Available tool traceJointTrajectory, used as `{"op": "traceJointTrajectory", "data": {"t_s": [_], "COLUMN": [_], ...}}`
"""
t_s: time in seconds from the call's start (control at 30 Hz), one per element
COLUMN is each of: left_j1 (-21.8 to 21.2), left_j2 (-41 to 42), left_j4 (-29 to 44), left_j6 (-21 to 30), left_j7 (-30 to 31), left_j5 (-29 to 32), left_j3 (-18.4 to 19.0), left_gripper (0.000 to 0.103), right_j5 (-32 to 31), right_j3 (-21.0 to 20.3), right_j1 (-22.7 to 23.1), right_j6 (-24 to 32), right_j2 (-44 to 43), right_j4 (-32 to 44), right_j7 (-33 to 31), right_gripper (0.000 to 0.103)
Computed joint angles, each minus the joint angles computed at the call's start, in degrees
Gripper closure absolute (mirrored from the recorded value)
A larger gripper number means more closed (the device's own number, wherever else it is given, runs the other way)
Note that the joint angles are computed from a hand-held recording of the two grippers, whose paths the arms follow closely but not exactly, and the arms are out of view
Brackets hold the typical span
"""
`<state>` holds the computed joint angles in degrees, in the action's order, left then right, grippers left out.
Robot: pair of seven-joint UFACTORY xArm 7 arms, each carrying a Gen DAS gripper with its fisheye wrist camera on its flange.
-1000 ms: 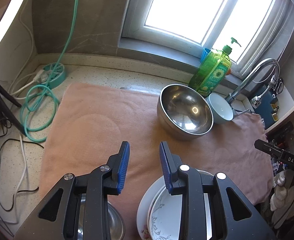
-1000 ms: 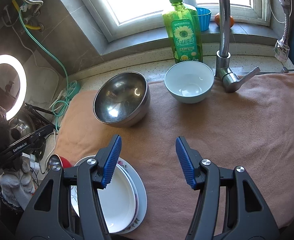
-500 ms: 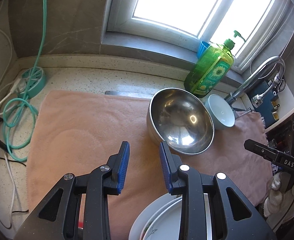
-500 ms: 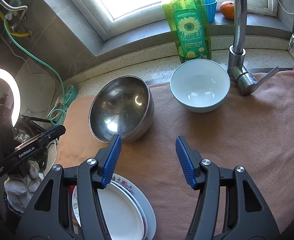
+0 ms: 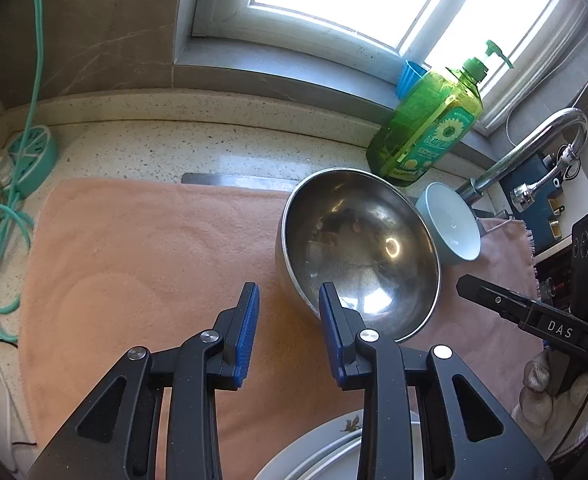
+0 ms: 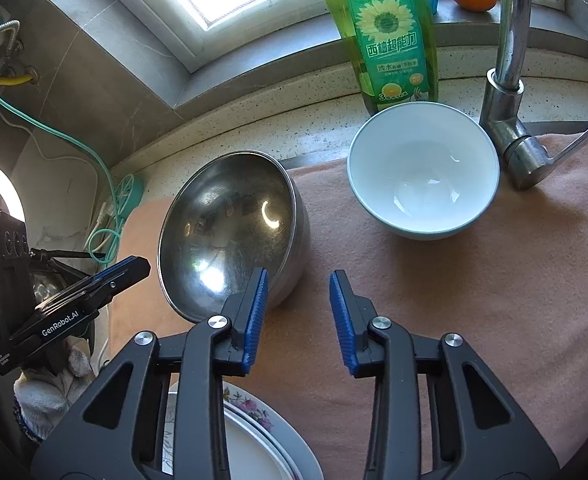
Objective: Organize plates and bowls
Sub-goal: 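Move both grippers forward to the rim of the plain steel bowl, then close both grippers on the rim of the plain steel bowl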
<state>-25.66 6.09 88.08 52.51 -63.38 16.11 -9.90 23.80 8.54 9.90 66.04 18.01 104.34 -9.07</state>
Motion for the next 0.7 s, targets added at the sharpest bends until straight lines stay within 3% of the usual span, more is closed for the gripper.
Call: {"op": "traceJointTrajectory", "data": {"t_s": [0.43,0.53,0.7], "left_j1": [1.4,1.5,1.5], "left_j2": [4.1,4.1,4.4], "left_j4": [2.7,2.4,2.5], "left_j6": [-2.1,-2.5,-2.1], "left_j7": [3.9,4.6,4.9], "left_j5": [-5.0,-5.9,-6.4], "left_j3": [1.3,1.4,1.7], "left_gripper": [0.074,0.074,0.074], "right_j5": [-1.5,-2.1,-2.2], "right_j3": [0.7,0.8,1.0], "right_j1": [1.2,1.5,1.5], "right_j6": [1.5,2.5,3.4], "right_j2": [5.6,6.9,8.3], "right_j4": [5.9,7.8,9.7], "right_j7": [2.1,2.4,2.6], "right_gripper": [0.077,0.084,0.087]}}
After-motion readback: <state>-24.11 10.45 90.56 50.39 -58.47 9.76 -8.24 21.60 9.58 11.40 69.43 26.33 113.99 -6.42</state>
